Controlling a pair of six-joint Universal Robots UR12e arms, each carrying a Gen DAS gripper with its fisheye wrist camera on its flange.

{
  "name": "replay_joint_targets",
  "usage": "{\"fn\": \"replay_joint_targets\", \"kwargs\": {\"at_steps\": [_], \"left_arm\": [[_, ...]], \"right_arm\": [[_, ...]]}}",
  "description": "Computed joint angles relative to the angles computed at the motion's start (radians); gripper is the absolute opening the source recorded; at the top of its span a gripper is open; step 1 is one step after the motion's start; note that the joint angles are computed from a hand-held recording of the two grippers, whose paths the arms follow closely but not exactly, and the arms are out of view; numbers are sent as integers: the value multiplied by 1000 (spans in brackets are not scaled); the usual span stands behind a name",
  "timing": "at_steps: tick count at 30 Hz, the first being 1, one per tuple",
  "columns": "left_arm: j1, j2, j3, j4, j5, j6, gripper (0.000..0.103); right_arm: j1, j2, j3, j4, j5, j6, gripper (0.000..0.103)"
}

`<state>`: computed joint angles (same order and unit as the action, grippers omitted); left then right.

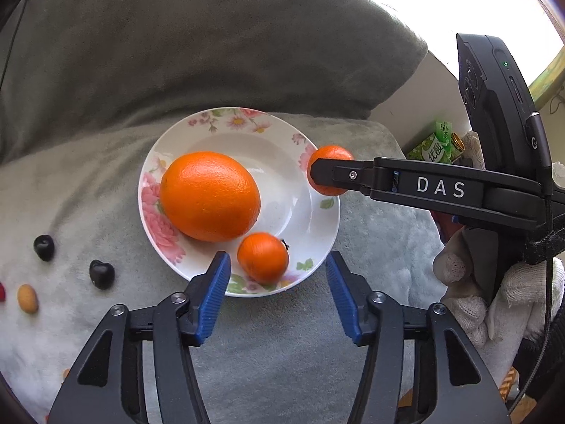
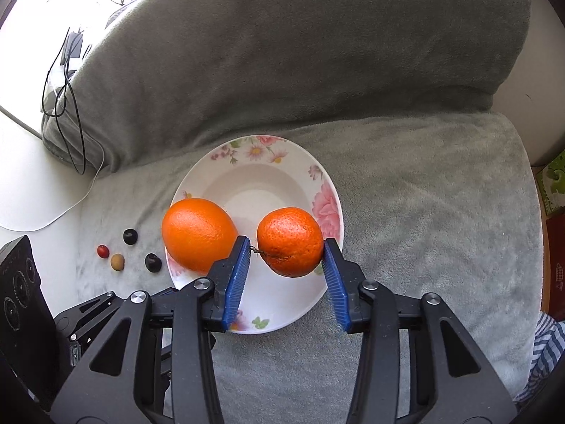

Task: Organize fruits
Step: 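Lower the tangerine into the plate and open the right gripper, then move both grippers back toward the remaining fruits on the towel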

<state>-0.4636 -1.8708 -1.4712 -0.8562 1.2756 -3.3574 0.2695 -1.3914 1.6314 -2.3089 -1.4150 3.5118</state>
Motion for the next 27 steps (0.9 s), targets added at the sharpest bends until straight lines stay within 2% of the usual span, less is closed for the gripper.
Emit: {"fn": "replay_joint_targets", "kwargs": {"at_steps": [3,8,15,27], "left_arm": [[-1,-1,2,1,9,3,60],[0,3,1,0,13,12,60],[-2,11,-4,11,22,11,67],[10,51,-39,36,49,-10,67]], "right_arm": [[1,-5,5,-20,-15,8,68],[6,-9,4,-44,-34,10,78],[15,-12,-2,-54,-51,7,80],[51,-21,-10,-61,-109,-8,80]]}}
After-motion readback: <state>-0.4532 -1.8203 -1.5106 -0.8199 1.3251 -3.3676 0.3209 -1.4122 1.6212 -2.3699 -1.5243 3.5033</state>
